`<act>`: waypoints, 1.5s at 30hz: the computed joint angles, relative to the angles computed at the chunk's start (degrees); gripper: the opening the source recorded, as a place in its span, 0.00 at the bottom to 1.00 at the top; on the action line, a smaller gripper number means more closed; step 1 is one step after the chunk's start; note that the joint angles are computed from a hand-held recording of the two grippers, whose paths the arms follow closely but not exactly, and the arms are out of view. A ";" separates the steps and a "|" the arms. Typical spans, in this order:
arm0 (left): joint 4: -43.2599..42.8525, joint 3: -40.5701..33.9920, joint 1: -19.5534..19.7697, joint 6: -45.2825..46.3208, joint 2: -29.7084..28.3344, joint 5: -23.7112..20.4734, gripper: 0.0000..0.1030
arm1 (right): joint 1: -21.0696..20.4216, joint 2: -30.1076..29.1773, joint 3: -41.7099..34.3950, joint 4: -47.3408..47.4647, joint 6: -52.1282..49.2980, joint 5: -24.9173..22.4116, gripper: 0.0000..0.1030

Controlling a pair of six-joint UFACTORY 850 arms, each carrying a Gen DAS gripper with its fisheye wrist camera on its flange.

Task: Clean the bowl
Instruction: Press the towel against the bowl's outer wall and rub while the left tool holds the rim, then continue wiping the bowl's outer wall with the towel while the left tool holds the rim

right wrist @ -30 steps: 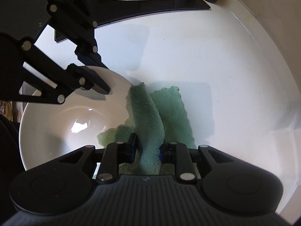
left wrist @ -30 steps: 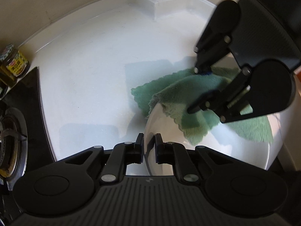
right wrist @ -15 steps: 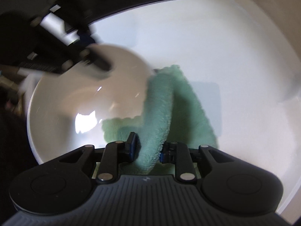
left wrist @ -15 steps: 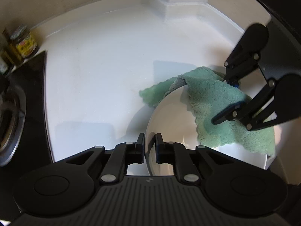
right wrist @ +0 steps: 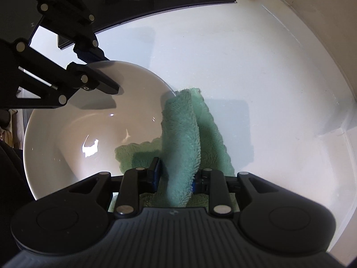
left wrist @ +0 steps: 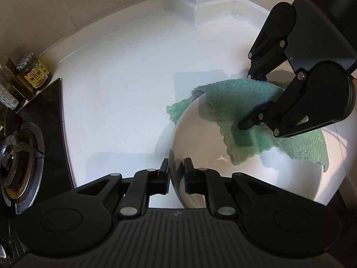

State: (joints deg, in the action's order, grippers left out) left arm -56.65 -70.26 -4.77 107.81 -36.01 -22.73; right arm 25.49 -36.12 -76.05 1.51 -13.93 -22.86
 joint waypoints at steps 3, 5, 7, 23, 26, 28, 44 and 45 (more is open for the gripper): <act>-3.86 1.72 0.03 4.16 1.03 0.57 0.11 | 0.24 0.31 0.88 -0.66 1.03 1.22 0.22; -5.50 2.45 0.09 5.96 1.42 0.88 0.12 | 0.00 0.35 0.91 0.20 0.46 1.39 0.22; -6.52 2.89 0.22 7.03 1.58 1.00 0.12 | -0.10 0.22 0.75 0.20 0.48 1.77 0.22; -3.49 1.80 1.19 0.74 1.06 -2.05 0.10 | 0.32 0.84 2.17 -4.96 7.37 4.42 0.21; -0.69 0.49 1.31 0.07 0.40 -3.76 0.10 | 0.68 0.94 2.33 -7.58 9.22 4.24 0.22; 1.82 -0.72 1.27 0.42 -0.21 -5.09 0.10 | 0.39 0.14 0.90 -5.08 4.56 2.10 0.21; 0.40 -0.31 4.73 -9.46 -0.37 -11.51 0.11 | -1.04 -4.69 -6.30 2.96 -0.51 -0.95 0.21; -0.95 0.52 4.93 -8.43 0.03 -11.24 0.11 | -0.93 -4.07 -5.25 1.75 1.13 -0.45 0.21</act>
State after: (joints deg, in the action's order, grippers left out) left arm -57.60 -69.74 0.16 99.38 -35.98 -33.97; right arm 24.57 -40.19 -81.31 3.26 -12.80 -23.30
